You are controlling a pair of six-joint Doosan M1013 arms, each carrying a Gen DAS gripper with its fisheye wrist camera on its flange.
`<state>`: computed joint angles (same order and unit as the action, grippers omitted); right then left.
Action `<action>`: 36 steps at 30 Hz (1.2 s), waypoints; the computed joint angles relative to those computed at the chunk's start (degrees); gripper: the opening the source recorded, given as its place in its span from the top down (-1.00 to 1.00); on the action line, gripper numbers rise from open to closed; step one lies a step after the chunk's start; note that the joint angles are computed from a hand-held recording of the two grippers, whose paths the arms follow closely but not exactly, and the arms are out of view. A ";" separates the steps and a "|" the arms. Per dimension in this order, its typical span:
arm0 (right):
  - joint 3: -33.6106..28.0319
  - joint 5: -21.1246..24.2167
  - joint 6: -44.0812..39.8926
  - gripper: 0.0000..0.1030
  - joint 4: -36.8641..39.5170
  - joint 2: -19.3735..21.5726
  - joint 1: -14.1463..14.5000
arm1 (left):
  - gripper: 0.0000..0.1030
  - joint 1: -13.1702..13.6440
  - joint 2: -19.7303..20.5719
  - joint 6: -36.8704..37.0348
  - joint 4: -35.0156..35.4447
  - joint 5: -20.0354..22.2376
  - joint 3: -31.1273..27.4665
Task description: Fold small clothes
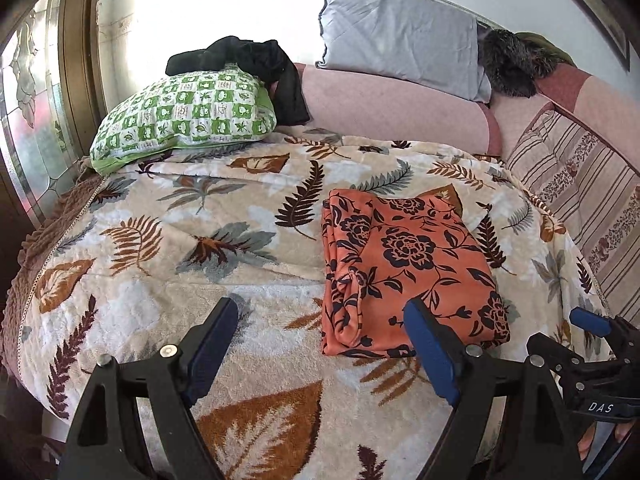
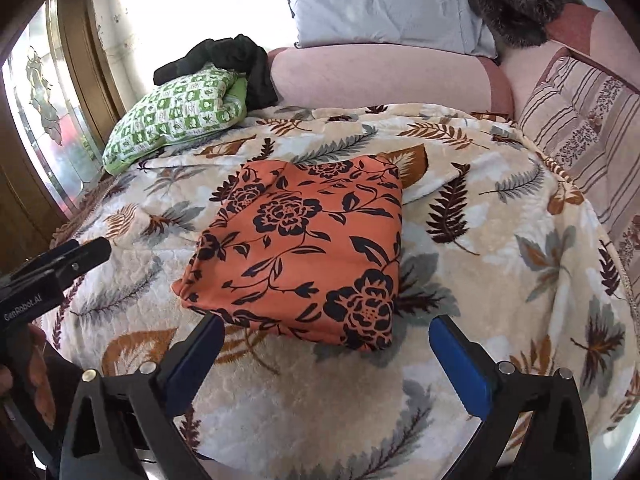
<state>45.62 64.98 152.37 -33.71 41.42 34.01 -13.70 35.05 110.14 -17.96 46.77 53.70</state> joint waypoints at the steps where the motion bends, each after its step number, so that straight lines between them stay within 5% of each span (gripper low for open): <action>1: -0.02 0.49 0.20 -1.00 -0.56 0.00 0.21 | -0.66 -0.09 -0.30 -0.27 0.33 -0.27 0.41; 15: -1.66 4.99 -0.40 -1.00 -3.91 0.02 1.17 | -0.66 -1.51 -1.97 -4.08 5.56 -1.02 2.32; 19: -2.49 6.02 -0.42 -1.00 -4.00 0.42 1.18 | -0.92 -1.65 -2.14 -3.02 4.58 -1.63 2.52; 36: -5.71 9.55 -1.14 -1.00 -3.59 2.17 0.82 | -0.92 -2.15 -1.47 -4.01 5.54 -1.15 0.88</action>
